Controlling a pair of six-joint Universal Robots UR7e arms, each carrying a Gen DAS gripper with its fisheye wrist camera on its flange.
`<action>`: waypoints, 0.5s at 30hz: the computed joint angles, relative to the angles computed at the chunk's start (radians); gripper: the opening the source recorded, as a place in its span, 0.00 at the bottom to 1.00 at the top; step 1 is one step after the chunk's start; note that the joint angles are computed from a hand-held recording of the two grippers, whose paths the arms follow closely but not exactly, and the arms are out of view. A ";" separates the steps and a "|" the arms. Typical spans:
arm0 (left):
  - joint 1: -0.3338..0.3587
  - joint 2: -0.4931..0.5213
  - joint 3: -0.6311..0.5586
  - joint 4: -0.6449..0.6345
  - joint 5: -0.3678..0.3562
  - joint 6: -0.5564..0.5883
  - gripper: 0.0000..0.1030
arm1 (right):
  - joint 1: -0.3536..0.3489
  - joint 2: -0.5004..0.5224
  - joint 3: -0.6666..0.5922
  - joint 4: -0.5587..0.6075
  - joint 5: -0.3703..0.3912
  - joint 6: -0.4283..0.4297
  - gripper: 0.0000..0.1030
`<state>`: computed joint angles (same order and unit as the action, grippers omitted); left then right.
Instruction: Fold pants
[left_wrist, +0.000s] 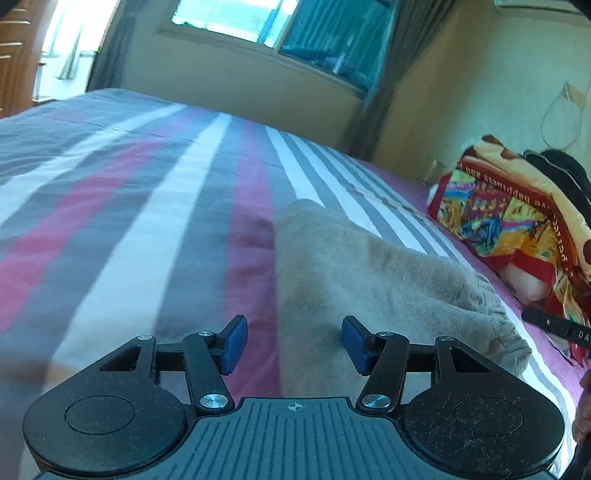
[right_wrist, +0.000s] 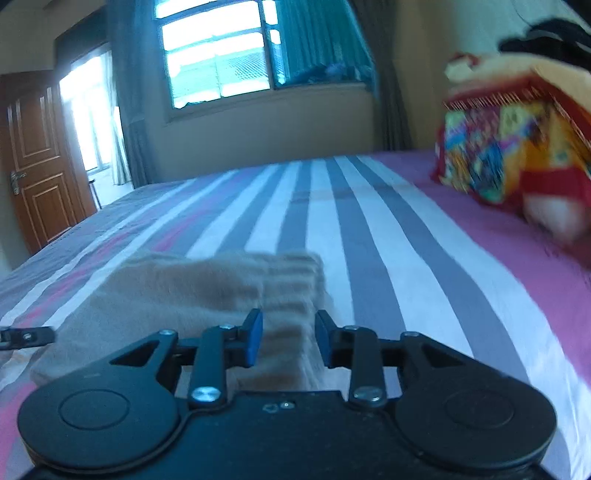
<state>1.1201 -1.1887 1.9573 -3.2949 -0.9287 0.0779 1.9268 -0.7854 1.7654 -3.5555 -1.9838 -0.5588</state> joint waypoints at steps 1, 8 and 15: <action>0.003 0.012 -0.014 0.016 0.007 0.004 0.55 | 0.001 0.011 -0.013 -0.009 0.012 -0.022 0.30; 0.040 0.032 -0.071 0.140 -0.022 -0.048 0.61 | -0.034 0.053 -0.094 0.180 -0.109 0.041 0.42; 0.069 0.103 -0.247 0.191 -0.057 0.033 0.61 | -0.021 0.053 -0.141 0.103 -0.023 0.004 0.50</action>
